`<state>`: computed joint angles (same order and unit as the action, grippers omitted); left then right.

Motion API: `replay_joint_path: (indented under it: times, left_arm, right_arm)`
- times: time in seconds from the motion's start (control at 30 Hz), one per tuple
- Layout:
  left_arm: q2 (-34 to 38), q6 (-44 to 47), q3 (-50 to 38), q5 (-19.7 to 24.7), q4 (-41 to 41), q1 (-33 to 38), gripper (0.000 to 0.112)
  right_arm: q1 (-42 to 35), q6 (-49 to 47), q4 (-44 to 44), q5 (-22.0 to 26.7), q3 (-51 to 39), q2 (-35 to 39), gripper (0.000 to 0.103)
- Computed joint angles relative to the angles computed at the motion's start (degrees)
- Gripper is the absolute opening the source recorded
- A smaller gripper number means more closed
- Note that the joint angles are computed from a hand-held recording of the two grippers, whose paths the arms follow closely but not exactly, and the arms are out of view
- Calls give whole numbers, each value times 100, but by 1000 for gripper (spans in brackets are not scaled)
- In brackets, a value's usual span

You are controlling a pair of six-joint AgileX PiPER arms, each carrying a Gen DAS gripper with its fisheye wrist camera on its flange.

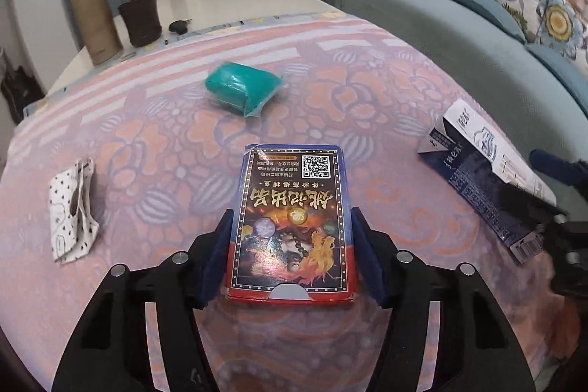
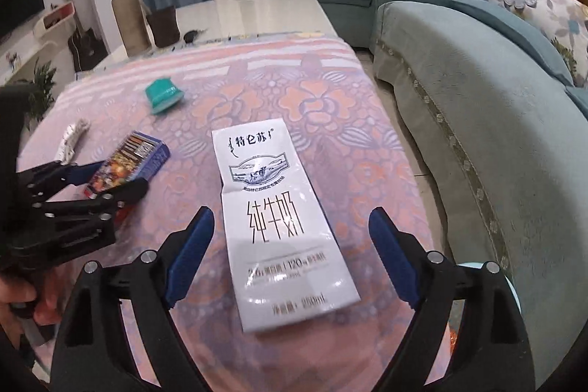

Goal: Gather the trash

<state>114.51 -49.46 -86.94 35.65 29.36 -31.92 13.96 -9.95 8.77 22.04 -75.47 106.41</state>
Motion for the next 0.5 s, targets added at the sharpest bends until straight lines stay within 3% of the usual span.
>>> replay_joint_path:
  times: [0.17, 0.2, 0.23, 0.33, 0.4, 0.5]
  left_arm:
    - [-13, -203, 19, 6, 151, -25, 58]
    - [-10, -206, 14, 4, 149, -24, 58]
    - [-21, -243, 23, 4, 172, -31, 58]
    - [-89, -389, 161, -80, 265, -44, 58]
    - [-215, -592, 349, -280, 385, -46, 57]
    - [-615, -805, 888, -961, 352, -37, 57]
  right_arm:
    - [-29, -110, 214, 38, -86, 150, 81]
    - [-23, -121, 218, 26, -84, 156, 74]
    - [-23, -163, 229, 51, -81, 161, 60]
    - [49, -82, 45, 190, -167, 237, 50]
    - [98, 43, -80, -74, 64, 54, 50]
    - [-63, -773, 914, -205, 386, -307, 50]
